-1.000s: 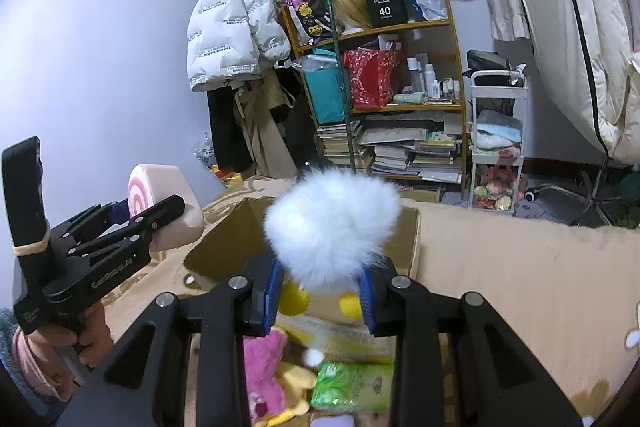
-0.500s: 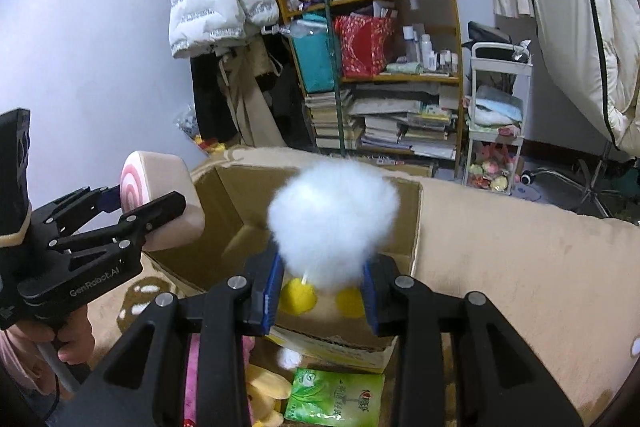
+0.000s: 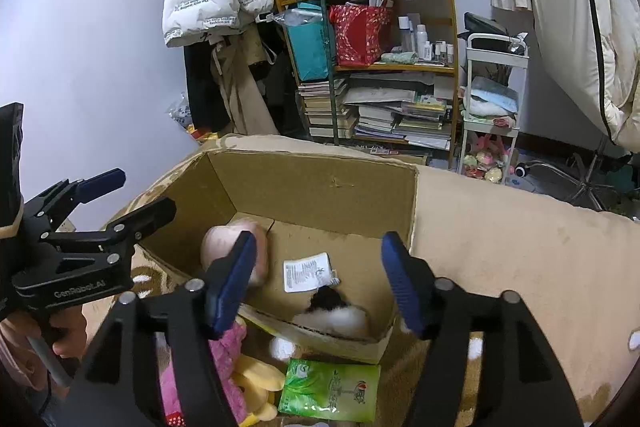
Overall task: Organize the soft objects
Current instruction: 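Lift the swirl cushion into the box with the left tool while the right tool drops the penguin in, then withdraw both open tools from the box back toward the toy pile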
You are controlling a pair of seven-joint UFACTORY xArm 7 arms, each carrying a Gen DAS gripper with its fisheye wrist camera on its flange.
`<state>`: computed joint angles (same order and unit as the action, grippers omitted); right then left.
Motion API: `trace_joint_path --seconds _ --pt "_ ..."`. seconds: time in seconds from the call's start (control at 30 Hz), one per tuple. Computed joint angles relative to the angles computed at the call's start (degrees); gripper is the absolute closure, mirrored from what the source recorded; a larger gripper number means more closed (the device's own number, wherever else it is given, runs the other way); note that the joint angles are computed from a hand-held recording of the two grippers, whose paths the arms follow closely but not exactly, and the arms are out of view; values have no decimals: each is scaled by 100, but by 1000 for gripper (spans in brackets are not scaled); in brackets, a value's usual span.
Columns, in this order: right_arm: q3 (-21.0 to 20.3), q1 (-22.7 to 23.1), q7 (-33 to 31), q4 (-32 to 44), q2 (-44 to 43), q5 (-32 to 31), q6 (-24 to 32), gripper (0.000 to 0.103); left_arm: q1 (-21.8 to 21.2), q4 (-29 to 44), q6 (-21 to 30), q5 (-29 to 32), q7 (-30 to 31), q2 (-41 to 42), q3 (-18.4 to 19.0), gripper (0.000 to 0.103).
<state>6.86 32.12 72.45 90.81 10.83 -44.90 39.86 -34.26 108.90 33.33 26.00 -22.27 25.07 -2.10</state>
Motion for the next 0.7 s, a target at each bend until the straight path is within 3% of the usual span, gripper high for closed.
trace_joint_path --seconds 0.1,0.27,0.37,0.7 --pt "8 20 31 -47 -63 -48 -25 13 160 -220 6 -310 314 -176 -190 8" --pt "97 64 250 -176 -234 -224 -14 0 179 -703 49 -302 164 -598 -196 7" --pt "181 121 424 -203 -319 -407 184 0 173 -969 64 -115 -74 -870 -202 1" --pt "467 142 665 -471 -656 -494 546 0 422 -1758 311 -16 -593 -1657 -555 1"
